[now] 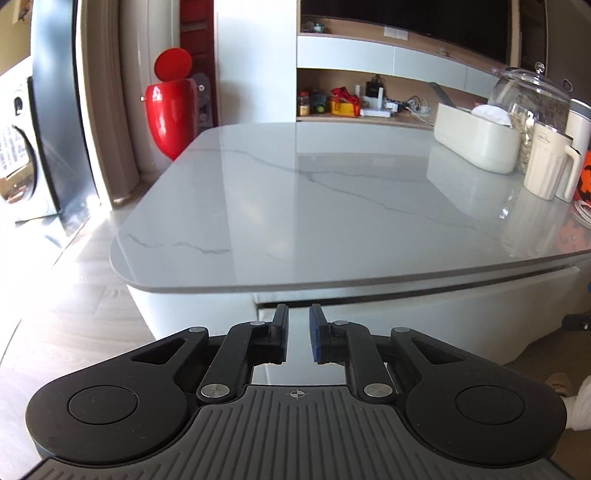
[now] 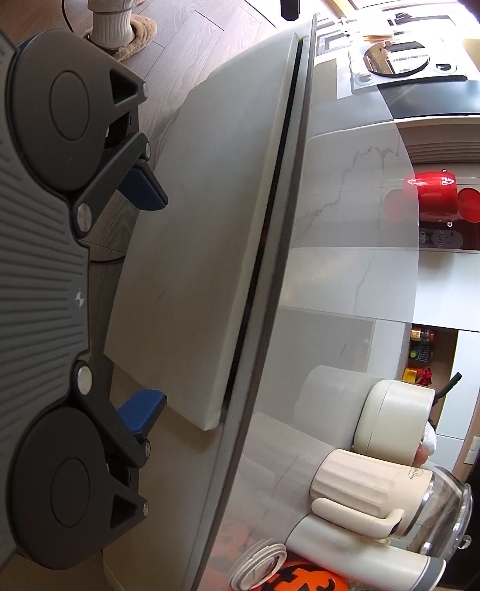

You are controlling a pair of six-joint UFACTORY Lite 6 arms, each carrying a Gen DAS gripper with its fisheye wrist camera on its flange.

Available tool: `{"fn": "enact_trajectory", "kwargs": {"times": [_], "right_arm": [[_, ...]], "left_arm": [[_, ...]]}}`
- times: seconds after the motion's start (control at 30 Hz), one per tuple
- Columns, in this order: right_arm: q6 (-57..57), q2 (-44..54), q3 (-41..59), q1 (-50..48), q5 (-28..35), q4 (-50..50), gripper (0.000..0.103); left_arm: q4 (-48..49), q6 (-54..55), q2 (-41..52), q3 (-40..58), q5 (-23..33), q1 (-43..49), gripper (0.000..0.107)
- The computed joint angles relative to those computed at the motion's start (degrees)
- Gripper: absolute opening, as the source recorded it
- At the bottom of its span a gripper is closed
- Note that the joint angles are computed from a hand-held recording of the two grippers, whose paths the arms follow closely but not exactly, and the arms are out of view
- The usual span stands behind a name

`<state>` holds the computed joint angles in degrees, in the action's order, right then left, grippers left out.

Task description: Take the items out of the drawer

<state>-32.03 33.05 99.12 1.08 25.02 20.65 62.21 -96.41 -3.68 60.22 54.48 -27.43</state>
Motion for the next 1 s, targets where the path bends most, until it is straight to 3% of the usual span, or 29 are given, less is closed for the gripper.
{"fn": "enact_trajectory", "kwargs": {"times": [0.13, 0.23, 0.33, 0.63, 1.0], "right_arm": [[-2.5, 4.7, 8.1, -2.3, 2.6, 2.1, 0.103], [-6.4, 7.2, 11.3, -5.6, 3.2, 9.9, 0.103], [-2.2, 11.2, 16.3, -7.8, 5.8, 11.6, 0.103], [9.0, 18.1, 26.4, -8.5, 8.4, 6.1, 0.103], [11.1, 26.2, 38.2, -9.0, 13.2, 7.3, 0.103]], "left_arm": [[1.2, -1.6, -5.2, -4.9, -4.8, 4.6, 0.017], [0.1, -7.7, -8.3, -9.4, -10.8, 8.1, 0.017], [-2.1, -8.1, -9.7, -11.1, -16.0, 11.0, 0.017], [-3.6, -9.2, -7.8, -10.3, -18.0, 14.5, 0.017], [-1.2, -13.1, -5.6, -9.4, -19.2, 15.0, 0.019]]}}
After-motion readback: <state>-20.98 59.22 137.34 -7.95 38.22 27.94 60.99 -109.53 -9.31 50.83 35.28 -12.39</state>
